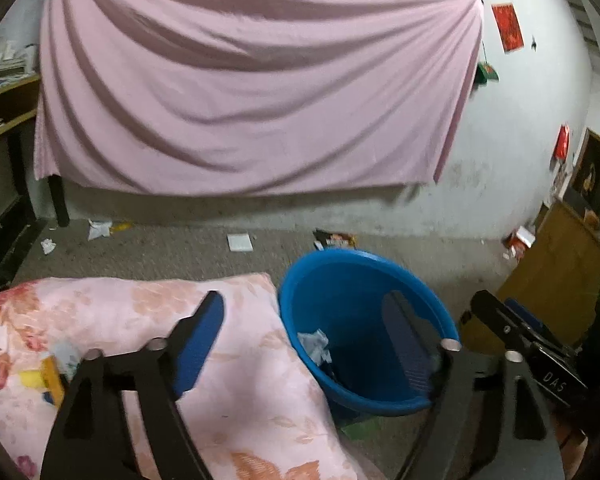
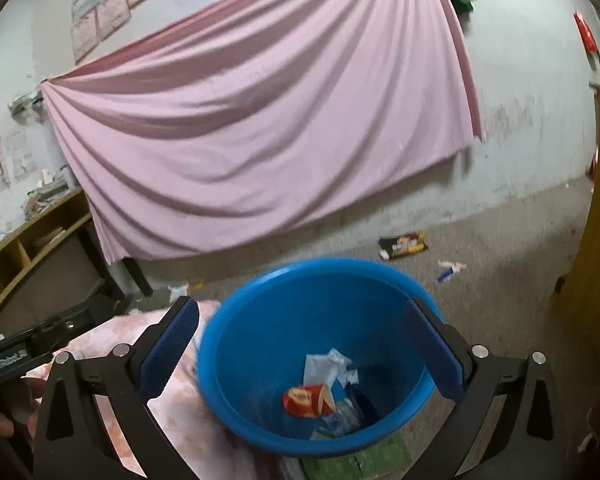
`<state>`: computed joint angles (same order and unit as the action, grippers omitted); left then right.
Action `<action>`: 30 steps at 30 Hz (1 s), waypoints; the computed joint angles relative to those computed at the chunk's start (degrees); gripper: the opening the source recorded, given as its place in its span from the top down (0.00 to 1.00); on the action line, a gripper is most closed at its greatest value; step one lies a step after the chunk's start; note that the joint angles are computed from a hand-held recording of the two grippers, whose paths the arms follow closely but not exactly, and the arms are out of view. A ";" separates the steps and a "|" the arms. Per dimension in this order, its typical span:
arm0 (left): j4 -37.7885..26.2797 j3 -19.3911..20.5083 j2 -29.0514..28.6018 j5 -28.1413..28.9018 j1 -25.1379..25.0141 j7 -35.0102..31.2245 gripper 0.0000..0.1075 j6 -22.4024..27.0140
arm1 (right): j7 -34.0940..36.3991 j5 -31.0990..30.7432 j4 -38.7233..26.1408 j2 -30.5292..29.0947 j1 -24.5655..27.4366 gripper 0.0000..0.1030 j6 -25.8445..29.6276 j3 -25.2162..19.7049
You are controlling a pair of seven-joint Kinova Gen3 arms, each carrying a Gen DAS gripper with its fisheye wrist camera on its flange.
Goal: Collect trash
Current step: 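Move both tools back over the bed toward the remaining trash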
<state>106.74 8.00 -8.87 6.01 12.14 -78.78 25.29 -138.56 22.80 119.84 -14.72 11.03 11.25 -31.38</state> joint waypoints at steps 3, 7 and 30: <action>0.31 -1.70 -2.29 1.10 0.01 -1.97 0.25 0.33 | -2.23 2.06 -0.96 -1.50 5.51 0.00 -0.35 -5.81; 0.78 -2.79 -6.07 0.38 -0.99 -3.70 0.17 0.80 | -2.44 2.24 -2.68 -3.82 9.91 0.00 -0.74 -11.18; 9.27 -16.78 -32.57 1.92 -2.40 -12.88 0.06 -1.94 | 8.06 -15.08 -5.38 -20.92 16.35 0.00 -9.10 -22.49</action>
<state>116.01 -8.78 -41.44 7.93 9.74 -91.67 23.35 -130.50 7.71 114.46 -35.64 27.38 2.15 -53.87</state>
